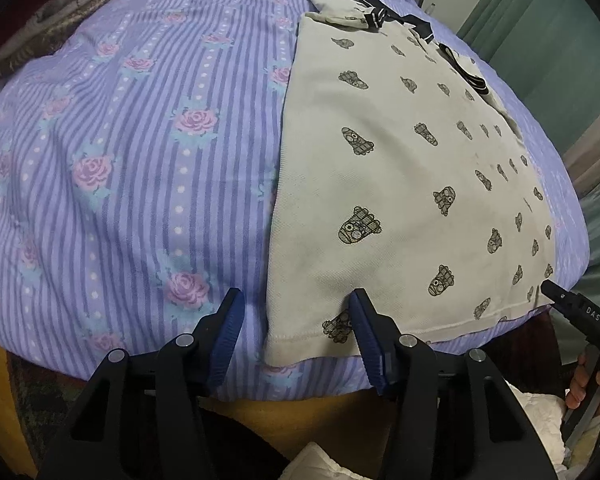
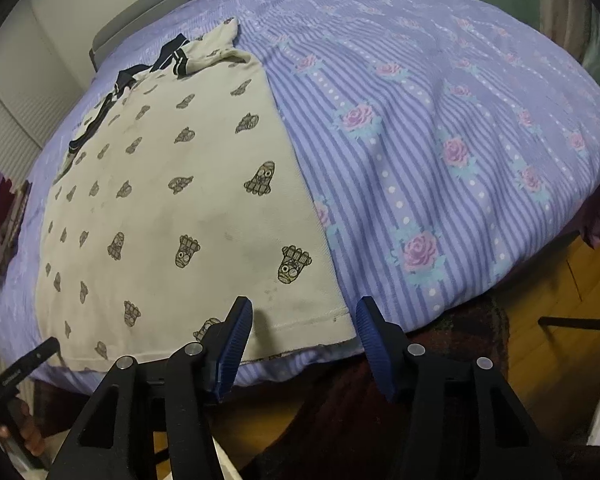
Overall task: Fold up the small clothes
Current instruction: 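Move both tools to the shirt hem and grasp it, then lift the hem with both tools and fold it toward the collar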
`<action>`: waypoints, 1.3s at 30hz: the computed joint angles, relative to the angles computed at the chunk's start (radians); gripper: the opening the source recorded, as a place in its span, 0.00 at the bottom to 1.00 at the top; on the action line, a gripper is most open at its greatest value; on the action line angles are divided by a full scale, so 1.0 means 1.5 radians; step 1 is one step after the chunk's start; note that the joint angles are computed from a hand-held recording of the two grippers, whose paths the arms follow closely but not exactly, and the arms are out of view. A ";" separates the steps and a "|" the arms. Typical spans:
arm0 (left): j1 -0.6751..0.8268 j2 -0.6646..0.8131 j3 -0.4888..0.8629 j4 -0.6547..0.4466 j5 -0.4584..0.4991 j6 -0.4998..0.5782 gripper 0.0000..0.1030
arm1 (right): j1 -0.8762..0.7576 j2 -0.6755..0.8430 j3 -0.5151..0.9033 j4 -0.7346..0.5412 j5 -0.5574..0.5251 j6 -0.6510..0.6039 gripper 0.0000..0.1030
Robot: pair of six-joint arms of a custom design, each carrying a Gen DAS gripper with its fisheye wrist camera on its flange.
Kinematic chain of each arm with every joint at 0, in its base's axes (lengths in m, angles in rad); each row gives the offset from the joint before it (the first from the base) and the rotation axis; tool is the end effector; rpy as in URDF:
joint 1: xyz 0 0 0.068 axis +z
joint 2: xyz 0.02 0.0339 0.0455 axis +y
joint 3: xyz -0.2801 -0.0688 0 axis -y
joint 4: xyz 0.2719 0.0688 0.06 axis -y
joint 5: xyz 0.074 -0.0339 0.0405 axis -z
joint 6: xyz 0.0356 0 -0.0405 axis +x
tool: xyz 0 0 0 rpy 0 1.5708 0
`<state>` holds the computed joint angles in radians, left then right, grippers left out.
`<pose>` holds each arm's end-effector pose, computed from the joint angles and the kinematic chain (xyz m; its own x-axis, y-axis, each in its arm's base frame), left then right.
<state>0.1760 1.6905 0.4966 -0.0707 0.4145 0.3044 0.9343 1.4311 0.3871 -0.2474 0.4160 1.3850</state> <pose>0.2402 0.0282 0.0592 -0.9078 0.1172 -0.4027 0.2425 0.9301 -0.2760 0.1298 0.1514 0.0836 -0.7634 0.4796 -0.4327 0.4378 0.8767 0.1993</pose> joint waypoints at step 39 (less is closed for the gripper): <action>0.039 -0.369 0.080 -0.167 0.148 -0.111 0.06 | 0.064 -0.329 0.092 -0.207 0.268 0.008 0.06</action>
<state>0.2350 1.1364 0.6170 -0.3207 0.6360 0.1384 1.0304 0.9371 0.5251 -0.5583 0.8181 1.3973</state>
